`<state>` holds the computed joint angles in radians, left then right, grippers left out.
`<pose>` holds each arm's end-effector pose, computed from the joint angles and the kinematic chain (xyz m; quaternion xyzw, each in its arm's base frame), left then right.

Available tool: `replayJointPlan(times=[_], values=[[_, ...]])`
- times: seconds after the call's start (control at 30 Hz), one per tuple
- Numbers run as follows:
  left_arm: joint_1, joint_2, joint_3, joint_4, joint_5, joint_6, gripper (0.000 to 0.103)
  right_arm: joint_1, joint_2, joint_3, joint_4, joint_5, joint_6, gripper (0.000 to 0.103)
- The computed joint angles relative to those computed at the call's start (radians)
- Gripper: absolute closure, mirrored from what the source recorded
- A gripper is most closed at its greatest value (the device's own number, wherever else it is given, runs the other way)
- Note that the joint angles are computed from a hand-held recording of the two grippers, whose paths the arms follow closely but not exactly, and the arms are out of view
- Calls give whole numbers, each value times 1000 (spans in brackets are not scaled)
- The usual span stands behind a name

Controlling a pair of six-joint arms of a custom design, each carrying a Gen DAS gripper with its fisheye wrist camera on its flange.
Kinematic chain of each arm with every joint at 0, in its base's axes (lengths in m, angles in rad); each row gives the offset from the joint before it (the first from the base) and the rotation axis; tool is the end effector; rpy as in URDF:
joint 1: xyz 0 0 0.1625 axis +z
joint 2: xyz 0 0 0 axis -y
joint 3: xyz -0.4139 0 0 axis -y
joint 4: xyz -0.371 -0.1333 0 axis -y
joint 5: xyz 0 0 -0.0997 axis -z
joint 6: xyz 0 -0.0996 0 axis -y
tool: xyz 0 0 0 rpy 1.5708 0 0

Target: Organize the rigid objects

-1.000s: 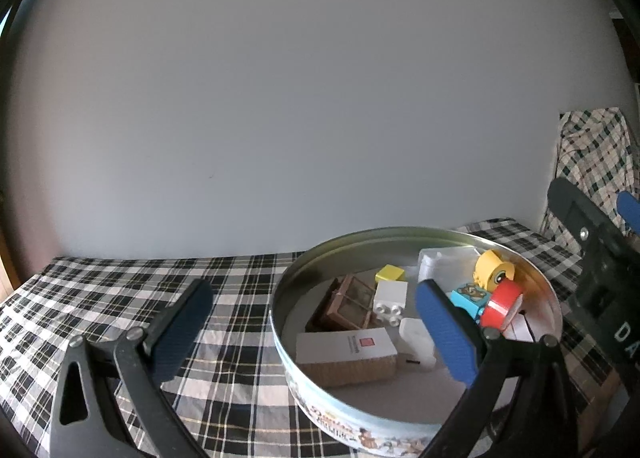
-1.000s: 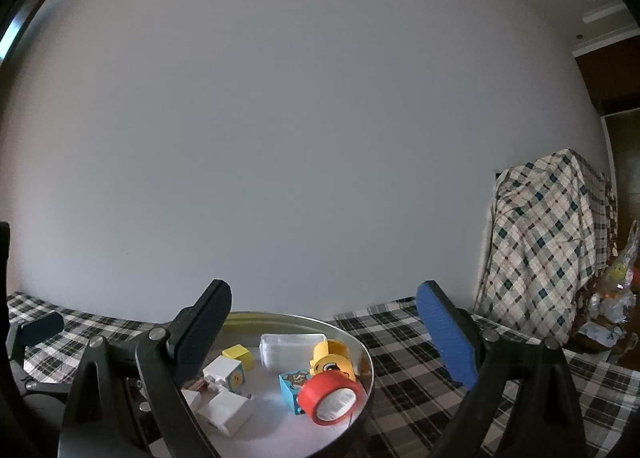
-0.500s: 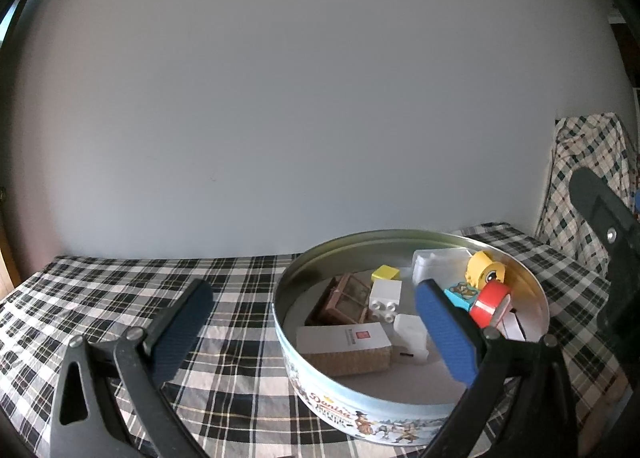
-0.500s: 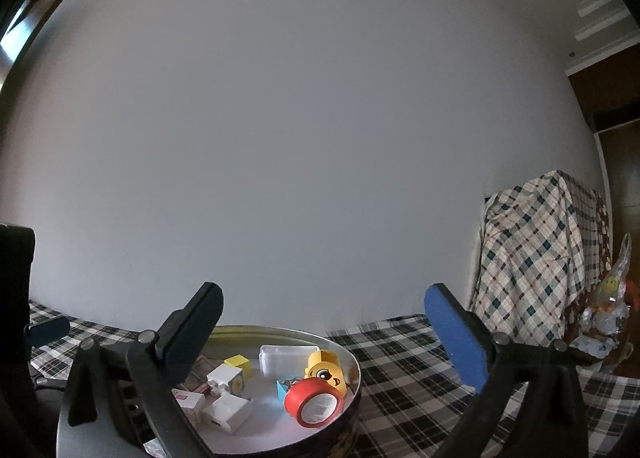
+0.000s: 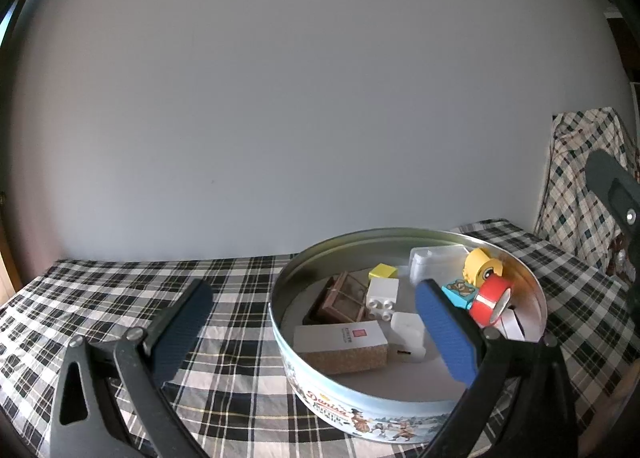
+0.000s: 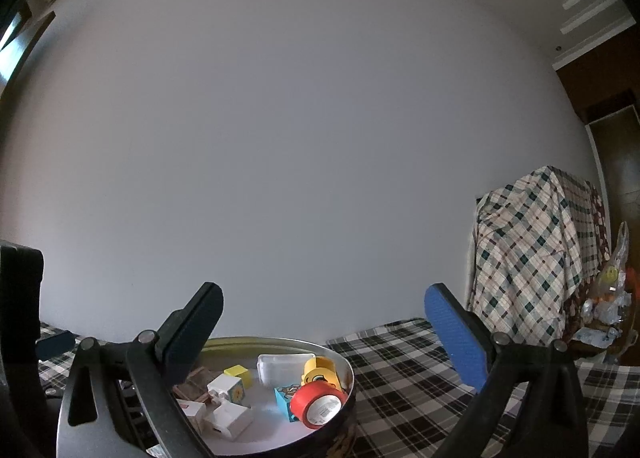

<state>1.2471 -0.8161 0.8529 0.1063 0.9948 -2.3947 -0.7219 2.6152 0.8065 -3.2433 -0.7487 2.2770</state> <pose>-0.0521 -0.7449 0.3398 0.2097 0.7182 -0.5687 0.3417 0.4633 -0.6827 -0.0290 0.2435 -0.6167 0.7013 0.2618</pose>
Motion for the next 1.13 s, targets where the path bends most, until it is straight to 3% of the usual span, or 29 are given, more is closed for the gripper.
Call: replayJointPlan(times=[0.73, 0.9, 1.13], values=[[0, 1, -2, 4, -7, -1, 0, -5, 6, -1, -17, -9, 13, 1], [6, 1, -10, 45, 33, -27, 0, -3, 4, -5, -7, -4, 8, 1], [4, 12, -34, 73, 22, -30, 0, -1, 5, -9, 0, 4, 5, 1]])
